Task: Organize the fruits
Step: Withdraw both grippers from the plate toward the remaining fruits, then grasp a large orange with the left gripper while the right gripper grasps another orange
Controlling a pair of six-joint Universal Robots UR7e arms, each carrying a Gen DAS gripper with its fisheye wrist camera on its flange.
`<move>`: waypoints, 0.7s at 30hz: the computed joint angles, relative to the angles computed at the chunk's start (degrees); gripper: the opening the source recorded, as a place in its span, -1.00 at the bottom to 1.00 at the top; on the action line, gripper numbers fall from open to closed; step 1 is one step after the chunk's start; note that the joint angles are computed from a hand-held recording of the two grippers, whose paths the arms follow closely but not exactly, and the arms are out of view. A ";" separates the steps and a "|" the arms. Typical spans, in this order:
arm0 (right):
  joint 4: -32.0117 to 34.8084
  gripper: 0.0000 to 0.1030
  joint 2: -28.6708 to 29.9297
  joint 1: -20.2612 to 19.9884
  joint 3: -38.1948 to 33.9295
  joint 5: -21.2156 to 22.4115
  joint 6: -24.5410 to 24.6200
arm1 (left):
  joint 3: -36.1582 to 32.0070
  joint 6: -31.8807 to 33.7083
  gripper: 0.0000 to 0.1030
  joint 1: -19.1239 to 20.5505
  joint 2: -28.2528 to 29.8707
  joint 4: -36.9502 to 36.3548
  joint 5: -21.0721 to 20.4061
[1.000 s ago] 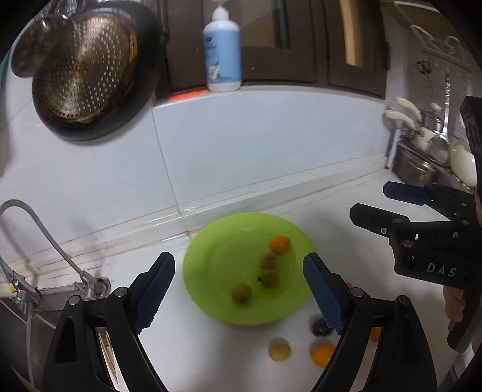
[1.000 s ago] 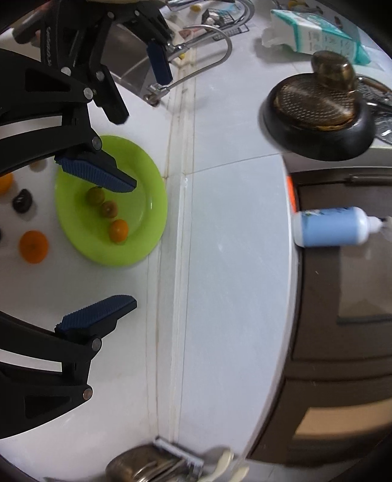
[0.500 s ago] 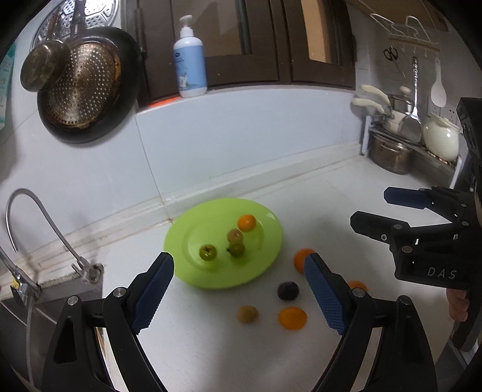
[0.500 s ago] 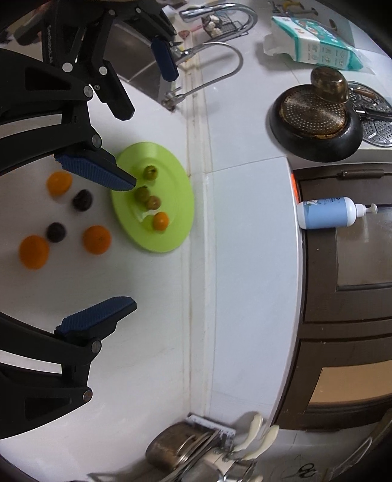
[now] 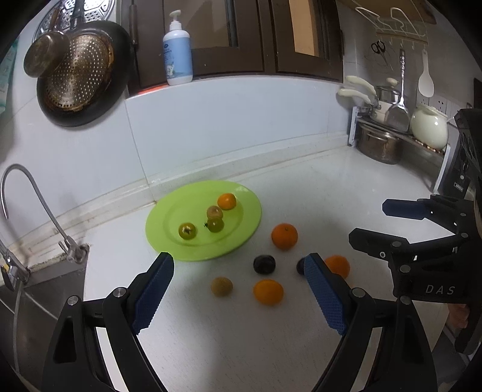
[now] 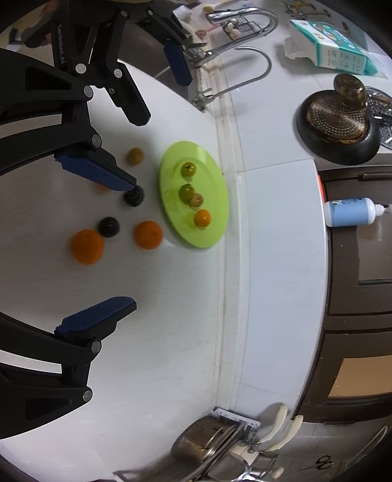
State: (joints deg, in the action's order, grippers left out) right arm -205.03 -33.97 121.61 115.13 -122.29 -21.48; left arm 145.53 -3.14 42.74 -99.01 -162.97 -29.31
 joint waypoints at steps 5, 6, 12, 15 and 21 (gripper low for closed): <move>-1.88 0.42 0.68 -0.50 1.47 -0.48 -2.07 | 1.79 -1.23 0.72 -0.02 0.28 0.33 -0.07; -2.12 0.42 0.77 -0.67 1.83 -0.36 -2.48 | 2.25 -1.46 0.72 0.01 0.53 0.21 0.02; -3.93 0.42 1.78 -1.65 2.88 -0.22 -4.79 | 3.59 -1.75 0.72 1.64 2.26 -1.50 -1.65; -3.23 0.42 2.09 -2.37 2.97 0.02 -5.41 | 3.38 -0.44 0.72 3.21 3.98 -3.21 -3.16; -0.54 0.42 2.66 -4.17 2.29 0.94 -5.52 | 1.83 0.75 0.65 6.56 7.93 -5.57 -5.70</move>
